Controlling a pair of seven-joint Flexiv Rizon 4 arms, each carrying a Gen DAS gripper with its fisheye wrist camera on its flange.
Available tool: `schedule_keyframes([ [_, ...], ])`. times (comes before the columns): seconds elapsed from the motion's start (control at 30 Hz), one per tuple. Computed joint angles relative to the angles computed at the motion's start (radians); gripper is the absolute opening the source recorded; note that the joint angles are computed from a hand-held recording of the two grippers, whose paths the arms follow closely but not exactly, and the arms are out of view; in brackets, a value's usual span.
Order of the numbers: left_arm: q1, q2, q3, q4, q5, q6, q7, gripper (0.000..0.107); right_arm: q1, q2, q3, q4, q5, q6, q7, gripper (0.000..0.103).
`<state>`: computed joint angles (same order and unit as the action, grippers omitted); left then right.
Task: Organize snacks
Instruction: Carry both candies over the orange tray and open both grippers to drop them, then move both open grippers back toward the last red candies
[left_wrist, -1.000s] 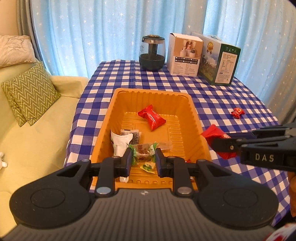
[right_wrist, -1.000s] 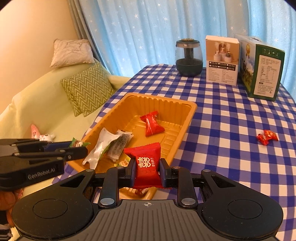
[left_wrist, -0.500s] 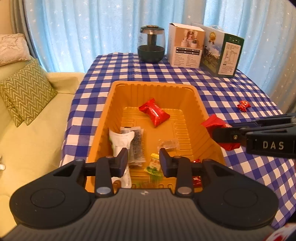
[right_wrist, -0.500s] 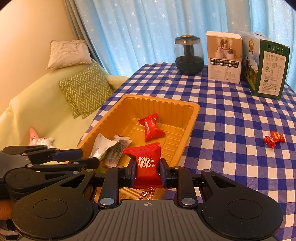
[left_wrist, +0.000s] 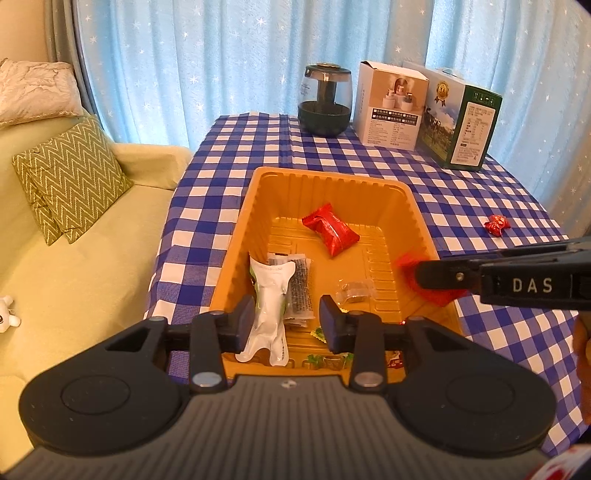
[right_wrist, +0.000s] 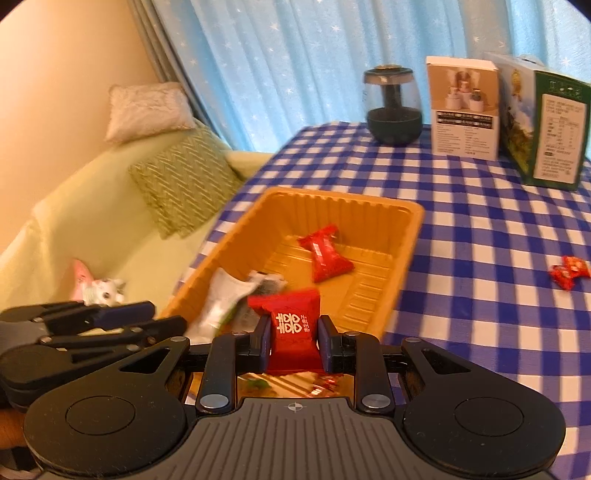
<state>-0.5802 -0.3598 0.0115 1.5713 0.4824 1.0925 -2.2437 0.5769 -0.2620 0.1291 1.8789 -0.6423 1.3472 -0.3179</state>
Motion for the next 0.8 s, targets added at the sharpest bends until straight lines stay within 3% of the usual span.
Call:
schedule_keyframes([
  [0.03,-0.003,0.002,0.002,-0.001,0.003,-0.005,-0.004,0.041,0.0,-0.002,-0.004,0.002,-0.003,0.018,0.009,0.028],
  [0.1,-0.005,0.007,0.003,0.004,0.008,-0.004,-0.013,0.045,0.015,0.007,-0.036,0.018,-0.045,0.041,0.062,0.056],
  [0.13,-0.006,0.01,0.003,0.005,0.012,-0.005,-0.018,0.046,0.024,0.016,-0.056,0.03,-0.082,0.048,0.103,0.059],
  [0.27,-0.015,0.021,0.001,0.007,0.028,-0.007,-0.039,0.049,0.002,0.056,-0.043,0.063,-0.122,0.021,0.164,0.06],
  [0.43,-0.035,0.035,-0.007,0.0,0.06,-0.004,-0.084,0.065,-0.045,0.128,0.008,0.123,-0.131,-0.037,0.216,0.06],
  [0.8,-0.088,0.05,-0.043,-0.038,0.097,-0.018,-0.152,0.08,-0.147,0.308,0.114,0.254,-0.172,-0.151,0.28,0.06],
])
